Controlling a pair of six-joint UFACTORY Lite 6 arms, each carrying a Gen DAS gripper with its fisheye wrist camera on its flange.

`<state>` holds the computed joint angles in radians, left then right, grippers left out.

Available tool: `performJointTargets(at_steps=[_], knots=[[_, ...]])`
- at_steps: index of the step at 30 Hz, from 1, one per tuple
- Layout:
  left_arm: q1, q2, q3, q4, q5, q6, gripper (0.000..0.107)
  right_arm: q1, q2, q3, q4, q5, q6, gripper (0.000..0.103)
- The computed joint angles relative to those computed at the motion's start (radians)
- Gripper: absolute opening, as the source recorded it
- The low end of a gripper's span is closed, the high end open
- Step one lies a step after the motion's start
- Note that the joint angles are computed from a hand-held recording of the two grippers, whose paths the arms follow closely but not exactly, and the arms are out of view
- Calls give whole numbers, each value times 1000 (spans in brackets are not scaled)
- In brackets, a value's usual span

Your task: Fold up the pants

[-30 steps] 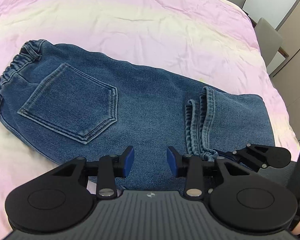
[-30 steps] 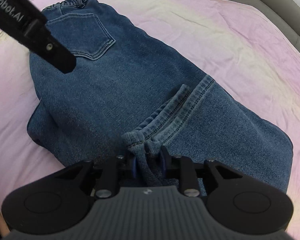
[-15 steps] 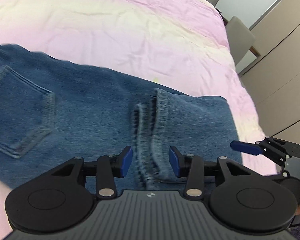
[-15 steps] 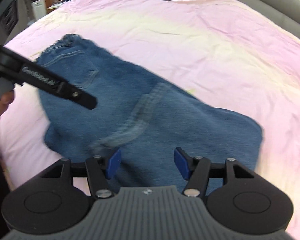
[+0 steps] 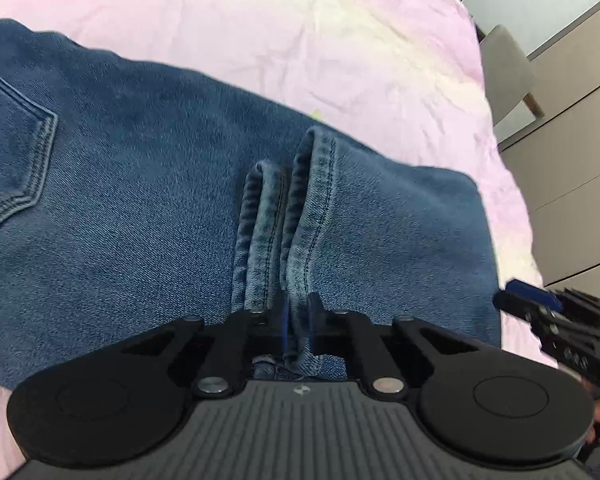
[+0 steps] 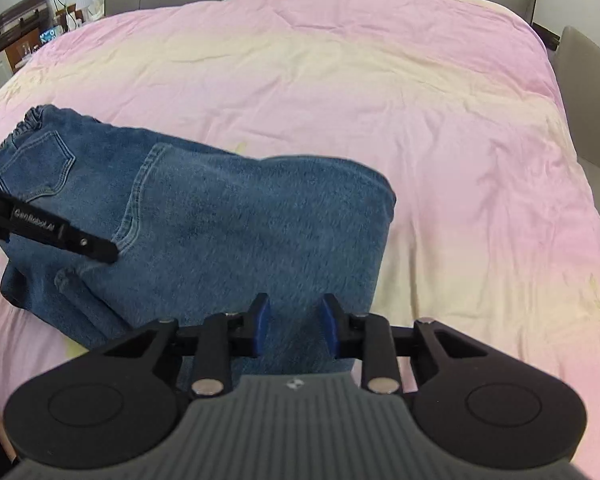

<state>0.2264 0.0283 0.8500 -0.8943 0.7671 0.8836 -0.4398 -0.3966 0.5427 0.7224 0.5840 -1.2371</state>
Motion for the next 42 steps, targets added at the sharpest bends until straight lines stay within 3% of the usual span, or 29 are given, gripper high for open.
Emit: performJointTargets(at_steps=[7,15,18,19,21,23,25,32,35,38,42], knots=[[30,-58,38,139,57,-75,3,38,289,214,74,-89,-13,15],[-40,59,55,221,-31,-149,3,238,608,282,131,-296,-11,15],[-44,95,91,228,-7,-168,7,185,699,333,238,-241,-83,15],[-38,92,103,228,7,-153,11,181,692,340,205,-228,-56,15],[-5,71,106,196,24,-86,30,193,650,324,153,-235,-33,14],[44,54,97,134,34,-14,62,178,582,299,134,-211,-32,15],[76,70,100,70,49,28,75,145,499,263,151,-154,-44,16],[38,236,136,-99,-50,62,82,7,186,88,84,-38,-66,16],[40,254,141,-179,-47,124,85,-69,128,52,54,12,-46,16],[4,278,185,-148,-60,77,84,-159,129,20,27,118,-17,16],[-23,289,213,-104,-87,20,84,-141,92,-111,-48,83,-12,17]])
